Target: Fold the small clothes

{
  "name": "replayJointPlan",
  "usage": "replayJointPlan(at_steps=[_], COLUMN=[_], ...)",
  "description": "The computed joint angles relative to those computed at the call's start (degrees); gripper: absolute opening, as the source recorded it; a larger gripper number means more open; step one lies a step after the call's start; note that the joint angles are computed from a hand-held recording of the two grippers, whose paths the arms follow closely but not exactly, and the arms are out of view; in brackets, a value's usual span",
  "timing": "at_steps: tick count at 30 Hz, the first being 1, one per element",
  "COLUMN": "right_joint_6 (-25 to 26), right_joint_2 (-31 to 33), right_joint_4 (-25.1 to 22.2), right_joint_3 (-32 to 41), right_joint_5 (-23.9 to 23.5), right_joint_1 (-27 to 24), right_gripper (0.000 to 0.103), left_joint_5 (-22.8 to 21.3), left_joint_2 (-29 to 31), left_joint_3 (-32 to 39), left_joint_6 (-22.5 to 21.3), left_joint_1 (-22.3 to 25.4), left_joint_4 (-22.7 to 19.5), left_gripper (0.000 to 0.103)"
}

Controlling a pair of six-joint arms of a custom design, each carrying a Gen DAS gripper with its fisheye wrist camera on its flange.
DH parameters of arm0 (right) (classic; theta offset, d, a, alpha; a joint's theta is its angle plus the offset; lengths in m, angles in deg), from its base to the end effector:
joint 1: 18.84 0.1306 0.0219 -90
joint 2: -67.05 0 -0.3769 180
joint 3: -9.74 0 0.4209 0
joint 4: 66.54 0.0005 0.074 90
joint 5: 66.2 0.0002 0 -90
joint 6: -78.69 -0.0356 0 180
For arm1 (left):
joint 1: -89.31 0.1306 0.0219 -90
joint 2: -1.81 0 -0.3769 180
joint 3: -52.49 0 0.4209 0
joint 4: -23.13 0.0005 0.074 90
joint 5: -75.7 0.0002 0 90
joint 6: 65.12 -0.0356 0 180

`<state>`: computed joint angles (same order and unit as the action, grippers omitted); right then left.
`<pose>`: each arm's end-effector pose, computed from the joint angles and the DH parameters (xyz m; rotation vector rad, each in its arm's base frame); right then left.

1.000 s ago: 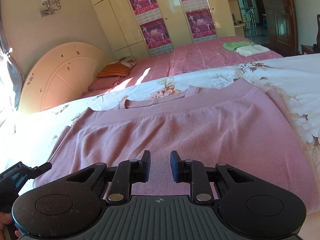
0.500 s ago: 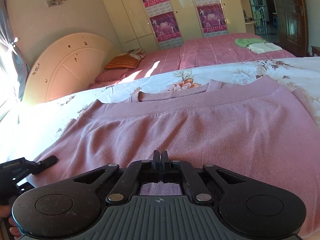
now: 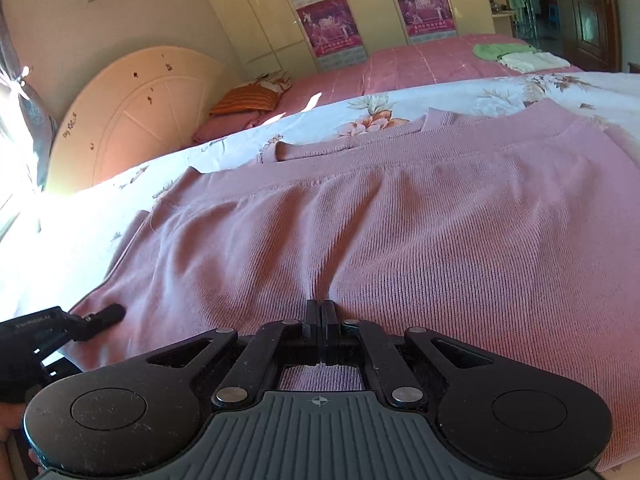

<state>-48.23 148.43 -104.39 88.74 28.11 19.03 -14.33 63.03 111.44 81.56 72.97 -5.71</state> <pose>0.3725 0.2857 0.4149 0.0215 2.3430 0.5899 0.3403 -0.1003 0.3875 -0.7616 2.0723 -0.7411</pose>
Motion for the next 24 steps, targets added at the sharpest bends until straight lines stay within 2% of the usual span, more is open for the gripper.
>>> replayJointPlan(at_steps=[4, 6, 8, 9, 10, 11, 15, 17, 19, 20, 21, 22, 23, 24], right_joint_6=[1.3, 0.0, -3.9, -6.1, -7.8, -8.5, -11.7, -12.4, -12.2, -11.9, -11.5, -10.9, -9.9, -8.6], right_joint_2=[-0.4, -0.9, -2.8, -5.0, -7.8, -10.2, -19.8, -23.8, -26.9, -27.8, -28.4, -29.5, -31.2, -31.8], right_joint_4=[1.5, 2.5, 3.8, 6.0, 7.5, 7.3, 5.0, 2.7, 1.8, 0.6, -0.4, -0.3, 1.6, 2.4], right_joint_3=[-0.9, -1.7, -3.2, -5.0, -7.1, -8.3, -14.0, -16.2, -18.1, -18.4, -18.5, -18.9, -20.0, -20.2], right_joint_5=[-0.2, -2.2, -5.4, -5.2, -2.7, -0.6, -1.4, -5.6, -10.6, -13.0, -15.5, -17.2, -18.4, -20.8], right_joint_1=[-0.1, -1.0, -2.7, -3.4, -3.9, -4.7, -12.5, -18.5, -24.4, -27.1, -29.4, -31.5, -32.8, -34.2], right_gripper=[0.0, 0.0, 0.0, 0.0, 0.0, 0.0, 0.0, 0.0, 0.0, 0.006, 0.039, 0.062, 0.078, 0.078], left_joint_5=[-1.0, -1.3, -1.9, -2.6, -2.9, -3.0, -2.8, -0.9, 2.5, 3.2, 1.6, -1.5, -1.0, 0.1], left_joint_2=[1.1, 3.9, 7.4, 9.5, 11.5, 13.6, 23.2, 28.3, 34.3, 37.4, 38.8, 37.9, 36.8, 34.9], left_joint_3=[4.8, 9.2, 14.0, 16.6, 18.9, 21.1, 30.2, 33.7, 37.8, 40.7, 41.9, 41.2, 40.4, 39.0], left_joint_6=[-5.6, -9.0, -12.7, -14.9, -16.6, -18.3, -24.5, -24.4, -25.3, -25.4, -25.3, -26.5, -27.1, -25.9], left_joint_1=[-3.2, -5.9, -9.1, -11.1, -13.0, -14.8, -22.6, -25.8, -28.3, -29.5, -30.9, -32.3, -32.6, -32.4], left_joint_4=[0.6, -0.2, -1.7, -2.4, -3.1, -3.8, -7.7, -9.2, -13.1, -17.6, -19.2, -18.0, -16.9, -15.1], left_gripper=[0.01, 0.01, 0.01, 0.01, 0.01, 0.01, 0.01, 0.011, 0.019, 0.023, 0.027, 0.035, 0.052, 0.054])
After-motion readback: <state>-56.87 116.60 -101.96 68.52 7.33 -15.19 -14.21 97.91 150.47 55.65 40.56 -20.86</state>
